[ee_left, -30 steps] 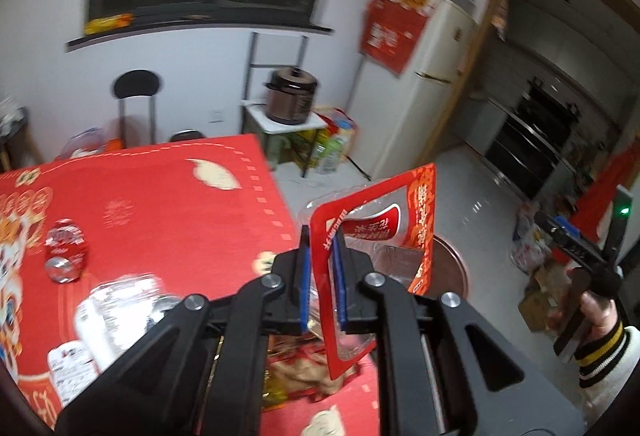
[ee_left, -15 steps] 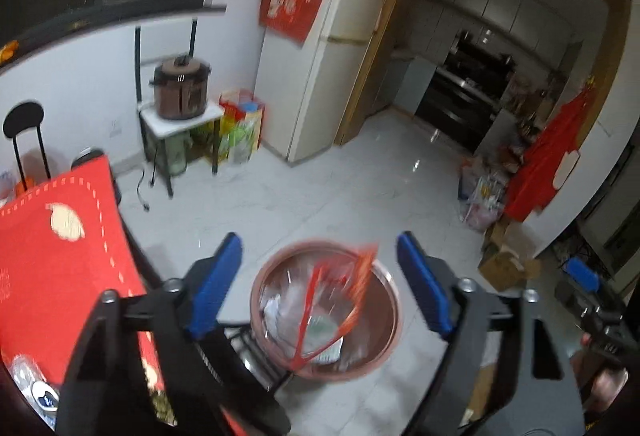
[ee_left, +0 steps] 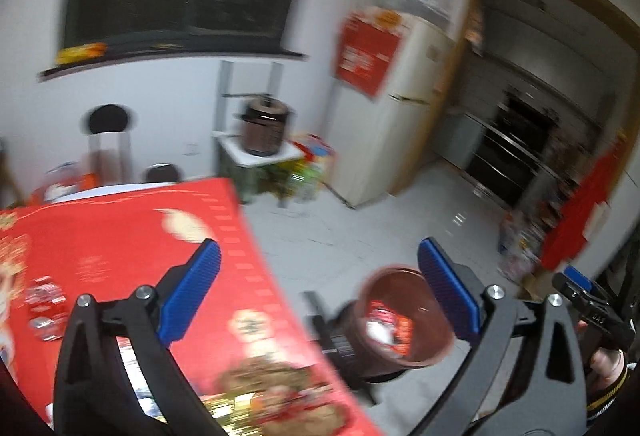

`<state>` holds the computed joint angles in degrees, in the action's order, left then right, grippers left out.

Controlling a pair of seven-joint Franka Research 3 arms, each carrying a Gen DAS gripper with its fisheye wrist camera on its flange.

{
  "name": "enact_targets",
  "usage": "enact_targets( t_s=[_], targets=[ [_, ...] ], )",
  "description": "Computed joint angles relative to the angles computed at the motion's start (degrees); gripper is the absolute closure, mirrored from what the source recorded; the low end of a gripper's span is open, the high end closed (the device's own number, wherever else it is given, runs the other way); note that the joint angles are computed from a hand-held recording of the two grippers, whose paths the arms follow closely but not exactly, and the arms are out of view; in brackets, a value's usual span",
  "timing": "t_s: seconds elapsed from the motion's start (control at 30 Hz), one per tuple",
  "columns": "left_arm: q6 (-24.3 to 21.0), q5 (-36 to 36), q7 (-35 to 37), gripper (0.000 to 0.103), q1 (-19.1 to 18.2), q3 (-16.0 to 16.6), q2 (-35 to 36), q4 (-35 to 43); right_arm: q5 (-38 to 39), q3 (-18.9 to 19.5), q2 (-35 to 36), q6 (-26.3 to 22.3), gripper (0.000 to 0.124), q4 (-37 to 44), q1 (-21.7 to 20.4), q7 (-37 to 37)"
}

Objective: Collect trash
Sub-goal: 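Open the right tool to drop the bag into the bin while the left tool drops the red packet, then grasp the white printed card with the left tool while the right tool grasps the blue crushed can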

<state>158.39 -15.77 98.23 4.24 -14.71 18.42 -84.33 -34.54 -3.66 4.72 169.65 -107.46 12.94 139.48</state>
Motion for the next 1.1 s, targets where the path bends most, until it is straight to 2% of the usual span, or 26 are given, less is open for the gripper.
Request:
enact_targets(
  t_s=[0.1, 0.17, 0.3, 0.43, 0.6, 0.67, 0.77, 0.87, 0.9, 1.03, 1.1],
  targets=[
    [3.5, -0.4, -2.8, 0.006, 2.7, 3.4, -7.1, -9.2, 4.0, 1.9, 3.3, -0.2, 0.026, 3.8, 1.7, -4.7],
    [5.8, -2.2, -2.0, 0.006, 4.4, 5.0, -11.9, -15.5, 6.7, 2.3, 5.1, -0.7, 0.026, 6.1, 3.2, -8.0],
    [9.1, 1.0, -6.0, 0.006, 5.8, 11.2, -21.4, -28.3, 12.4, 4.3, 9.5, -2.6, 0.026, 11.6, 6.2, -15.7],
    [8.3, 7.1, -12.8, 0.006, 7.6, 15.9, -27.7, -37.1, 16.4, 5.6, 15.0, -5.9, 0.026, 19.5, 9.9, -21.9],
    [4.6, 6.3, -12.0, 0.006, 7.7, 21.4, -31.5, -44.6, 20.2, 5.6, 20.6, -10.0, 0.026, 27.6, 14.9, -27.0],
    [2.0, 1.9, -7.8, 0.006, 5.8, 24.2, -31.7, -46.5, 21.6, 4.9, 22.5, -12.3, 0.026, 30.8, 16.9, -28.0],
    [-1.0, -4.8, -0.7, 0.006, 4.3, 26.7, -31.2, -48.1, 23.1, 3.9, 26.1, -17.0, 0.026, 36.4, 19.9, -28.9],
    [-5.6, -11.0, 3.3, 0.007, 4.3, 26.5, -29.5, -48.9, 23.4, 3.0, 28.7, -20.5, 0.026, 40.7, 22.1, -29.3],
    [-8.4, -14.4, 5.4, 0.007, 4.3, 27.1, -28.4, -48.6, 23.1, 2.6, 29.4, -21.5, 0.026, 41.8, 23.0, -29.1],
    [-15.2, -23.2, 8.1, 0.024, 6.5, 26.9, -24.5, -47.1, 22.5, 1.8, 31.0, -24.5, 0.026, 44.2, 25.0, -28.2],
    [-18.7, -26.9, 8.7, 0.027, 8.0, 26.5, -22.5, -46.0, 22.2, 1.6, 31.8, -26.1, 0.026, 45.1, 25.7, -27.5]
  ],
)
